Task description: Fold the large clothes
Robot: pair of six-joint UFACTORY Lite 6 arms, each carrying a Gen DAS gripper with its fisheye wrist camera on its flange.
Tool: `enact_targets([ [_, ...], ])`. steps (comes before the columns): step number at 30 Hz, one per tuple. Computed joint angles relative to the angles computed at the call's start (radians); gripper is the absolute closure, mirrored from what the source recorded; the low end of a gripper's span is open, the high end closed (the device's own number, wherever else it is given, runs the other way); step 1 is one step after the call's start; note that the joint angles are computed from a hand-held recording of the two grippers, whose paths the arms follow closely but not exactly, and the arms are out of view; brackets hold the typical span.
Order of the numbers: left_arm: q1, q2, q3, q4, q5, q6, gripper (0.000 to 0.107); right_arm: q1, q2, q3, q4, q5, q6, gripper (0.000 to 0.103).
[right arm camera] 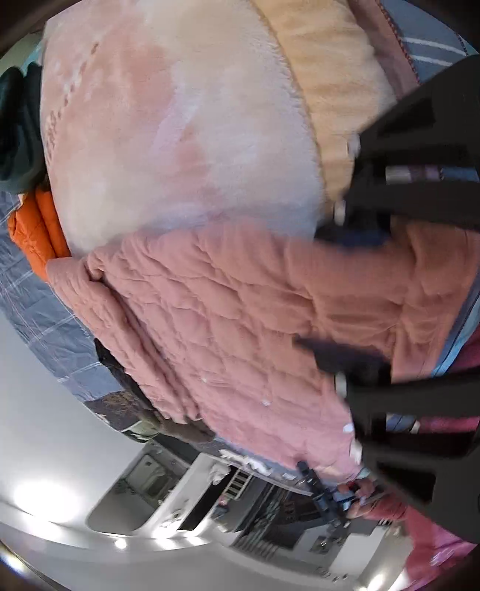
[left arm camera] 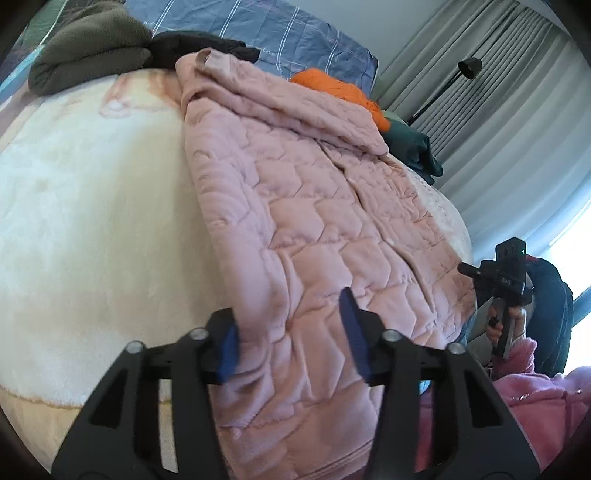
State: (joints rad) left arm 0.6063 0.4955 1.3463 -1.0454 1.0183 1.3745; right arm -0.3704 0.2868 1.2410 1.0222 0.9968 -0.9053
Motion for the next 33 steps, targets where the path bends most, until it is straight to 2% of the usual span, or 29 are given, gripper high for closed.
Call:
enact_targets([
  [1,-0.013,-0.011,0.003,0.017,-0.024,-0.017,0.069,-0.008,0.0,0.002,0.015,0.009,-0.001,0.087],
  [3,-0.025,-0.042,-0.012,0.048,-0.079,-0.03,0.069,-0.016,-0.026,-0.024,0.013,-0.003,-0.024,0.087],
  [5,-0.017,-0.064,-0.044,0.08,-0.114,-0.026,0.055,-0.02,-0.018,-0.031,-0.011,0.001,-0.022,0.083],
  [6,-0.015,-0.074,-0.068,0.097,-0.137,-0.027,0.043,-0.024,-0.007,-0.028,-0.019,-0.003,-0.016,0.076],
  [7,-0.016,-0.074,-0.083,0.111,-0.161,-0.034,0.034,-0.033,-0.004,-0.044,-0.025,-0.009,-0.008,0.064],
  [9,0.0,-0.069,-0.119,0.128,-0.178,-0.03,0.032,-0.049,0.015,-0.057,-0.006,0.018,-0.032,0.057],
  [12,0.042,-0.079,-0.164,0.083,-0.147,0.033,0.032,-0.029,-0.006,-0.073,-0.003,0.002,-0.076,0.052],
  [14,0.055,-0.075,-0.164,0.064,-0.116,0.035,0.04,-0.015,0.007,-0.056,0.026,0.033,-0.086,0.065],
  [15,0.056,-0.076,-0.163,0.052,-0.095,0.035,0.072,-0.024,0.026,-0.038,0.069,0.081,-0.08,0.089],
  [16,0.058,-0.08,-0.152,0.037,-0.059,0.017,0.093,-0.046,0.032,-0.016,0.133,0.141,-0.07,0.09],
  [20,0.082,-0.269,-0.201,-0.12,0.025,0.08,0.097,-0.099,-0.011,0.085,0.268,0.247,-0.04,0.093],
  [23,0.09,-0.397,-0.19,-0.205,0.082,0.097,0.098,-0.105,-0.05,0.164,0.301,0.281,-0.017,0.093],
  [28,0.168,-0.521,-0.162,-0.251,0.239,0.073,0.097,-0.247,-0.224,0.139,0.327,0.38,-0.014,0.093],
  [30,0.243,-0.581,-0.176,-0.253,0.312,0.078,0.096,-0.306,-0.275,0.121,0.314,0.394,-0.025,0.093],
  [33,0.294,-0.601,-0.181,-0.239,0.34,0.079,0.094,-0.299,-0.26,0.117,0.276,0.346,-0.009,0.092],
])
